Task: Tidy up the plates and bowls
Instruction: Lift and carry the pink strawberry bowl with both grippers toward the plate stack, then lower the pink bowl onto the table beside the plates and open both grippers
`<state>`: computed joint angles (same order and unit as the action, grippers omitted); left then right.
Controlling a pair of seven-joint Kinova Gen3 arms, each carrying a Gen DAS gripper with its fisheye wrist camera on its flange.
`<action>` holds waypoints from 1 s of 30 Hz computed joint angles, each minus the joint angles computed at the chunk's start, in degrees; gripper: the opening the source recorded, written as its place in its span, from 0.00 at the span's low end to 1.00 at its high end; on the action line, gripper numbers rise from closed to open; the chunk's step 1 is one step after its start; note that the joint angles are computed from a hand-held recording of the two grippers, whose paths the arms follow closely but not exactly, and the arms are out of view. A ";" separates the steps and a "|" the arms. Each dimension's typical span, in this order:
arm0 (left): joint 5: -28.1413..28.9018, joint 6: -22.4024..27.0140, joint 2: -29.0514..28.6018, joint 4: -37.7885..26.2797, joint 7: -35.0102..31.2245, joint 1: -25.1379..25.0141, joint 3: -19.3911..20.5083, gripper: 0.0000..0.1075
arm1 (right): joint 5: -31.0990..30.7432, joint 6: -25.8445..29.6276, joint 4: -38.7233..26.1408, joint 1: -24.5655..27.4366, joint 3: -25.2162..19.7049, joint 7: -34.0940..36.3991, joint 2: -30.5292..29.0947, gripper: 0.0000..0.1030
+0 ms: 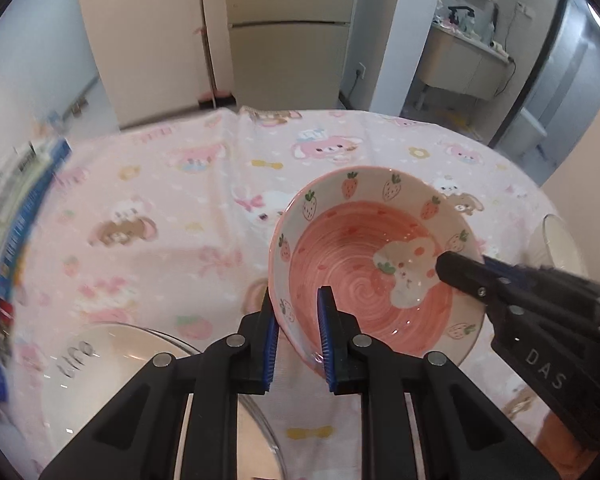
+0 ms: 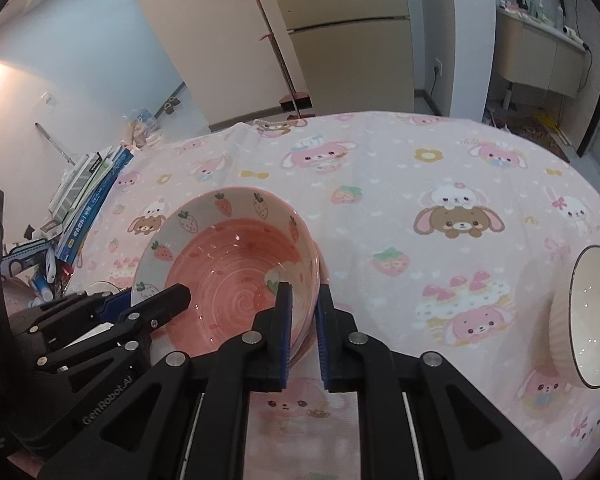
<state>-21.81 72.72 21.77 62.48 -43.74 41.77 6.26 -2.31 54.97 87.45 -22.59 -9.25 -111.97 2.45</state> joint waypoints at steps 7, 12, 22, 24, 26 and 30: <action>3.84 -0.87 -0.63 1.06 -1.70 -2.98 0.60 0.18 | 0.38 0.36 -0.32 -0.46 -0.18 -0.16 0.44 0.11; 2.74 1.25 1.22 -0.77 -1.77 -1.78 0.18 0.18 | 3.45 0.58 -0.48 -1.61 -0.52 -2.40 0.67 0.11; 1.14 2.72 2.74 -1.85 -2.01 -0.17 -0.75 0.18 | 6.05 0.84 -0.50 -2.45 -0.47 -3.51 1.30 0.12; 1.51 2.52 2.65 -1.79 -1.95 -0.30 -0.71 0.18 | 5.36 0.88 -0.52 -2.19 -0.35 -2.88 1.31 0.12; 2.04 1.95 2.30 -1.40 -1.97 -0.67 -0.64 0.18 | 5.19 0.93 -0.52 -2.08 -0.28 -2.73 1.32 0.12; 1.21 1.12 1.46 -0.69 -1.52 -0.36 -0.78 0.18 | 3.79 1.47 -0.91 -1.56 -0.06 -1.73 1.49 0.14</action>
